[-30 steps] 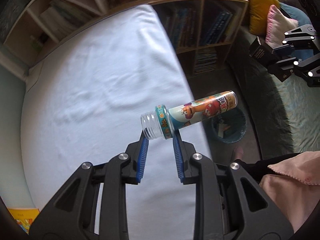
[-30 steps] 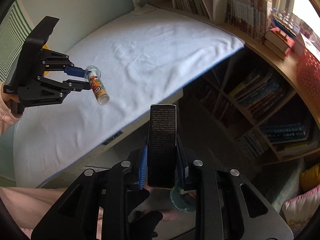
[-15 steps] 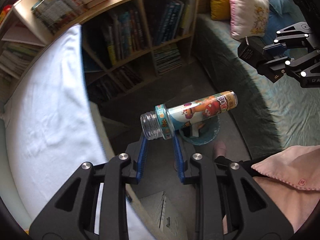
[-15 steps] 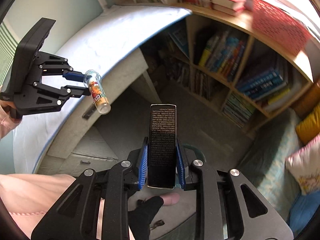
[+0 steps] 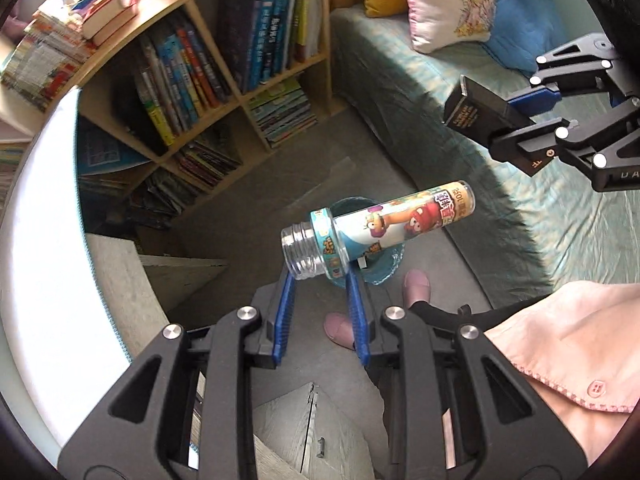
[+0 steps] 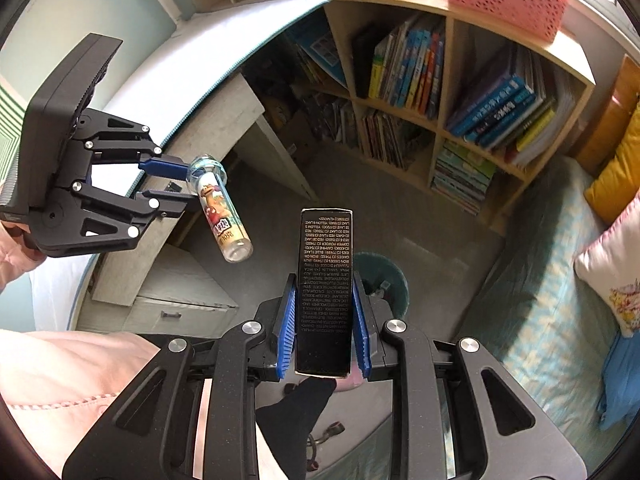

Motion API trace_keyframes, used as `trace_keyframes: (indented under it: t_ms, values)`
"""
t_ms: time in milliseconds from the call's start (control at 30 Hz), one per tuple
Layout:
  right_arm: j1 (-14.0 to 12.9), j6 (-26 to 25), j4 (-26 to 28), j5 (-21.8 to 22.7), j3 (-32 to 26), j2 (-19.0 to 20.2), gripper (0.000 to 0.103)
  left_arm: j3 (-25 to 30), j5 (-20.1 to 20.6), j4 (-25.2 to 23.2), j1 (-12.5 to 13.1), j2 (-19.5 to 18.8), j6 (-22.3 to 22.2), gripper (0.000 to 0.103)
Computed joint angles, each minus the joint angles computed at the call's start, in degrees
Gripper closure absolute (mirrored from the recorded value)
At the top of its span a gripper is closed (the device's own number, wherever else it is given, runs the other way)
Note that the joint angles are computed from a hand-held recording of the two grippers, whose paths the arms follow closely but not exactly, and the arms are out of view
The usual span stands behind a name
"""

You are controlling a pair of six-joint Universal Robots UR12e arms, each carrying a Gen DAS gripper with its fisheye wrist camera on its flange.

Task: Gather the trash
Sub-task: 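Carry the vial and black box over the teal wastebasket with both tools, then open both tools to drop the vial and box into the wastebasket, then move both open tools back over the empty table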

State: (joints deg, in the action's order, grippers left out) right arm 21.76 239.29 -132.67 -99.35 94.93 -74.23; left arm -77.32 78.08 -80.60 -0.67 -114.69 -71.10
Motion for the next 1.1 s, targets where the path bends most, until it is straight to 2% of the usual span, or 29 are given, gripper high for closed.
trace_keyframes:
  t_ms: [533, 567, 600, 633, 667, 700, 733, 1100]
  values:
    - [-0.3, 1.32, -1.39, 1.1, 1.39, -0.31, 0.077, -2.04, 2.03, 0.6, -0.69, 0.9, 2.08, 0.079]
    - [-0.27, 1.38, -1.55, 1.15, 1.43, -0.31, 0.077, -2.11, 2.14, 0.68, -0.69, 0.89, 2.15, 0.072]
    - [-0.4, 1.34, -1.79, 1.46, 1.52, -0.32, 0.075, -2.46, 2.29, 1.27, -0.72, 0.95, 2.09, 0.041]
    - [-0.4, 1.44, -2.01, 1.63, 1.57, -0.3, 0.07, -3.04, 1.92, 2.27, -0.59, 1.14, 2.27, 0.028]
    - [-0.53, 1.3, -2.19, 1.82, 1.64, -0.29, 0.062, -3.11, 1.61, 2.05, -0.43, 1.14, 2.94, 0.026]
    - [-0.49, 1.37, -1.77, 1.17, 1.47, -0.24, 0.042, -3.13, 2.0, 1.95, -0.4, 1.11, 3.16, 0.026]
    - [-0.38, 1.38, -1.45, 0.29, 1.31, -0.22, 0.035, -3.25, 2.51, 2.28, -0.39, 1.04, 3.19, 0.026]
    - [-1.05, 2.0, -1.69, 1.53, 1.3, -0.1, 0.036, -2.78, 2.88, 2.21, -0.08, 0.63, 1.43, 0.026]
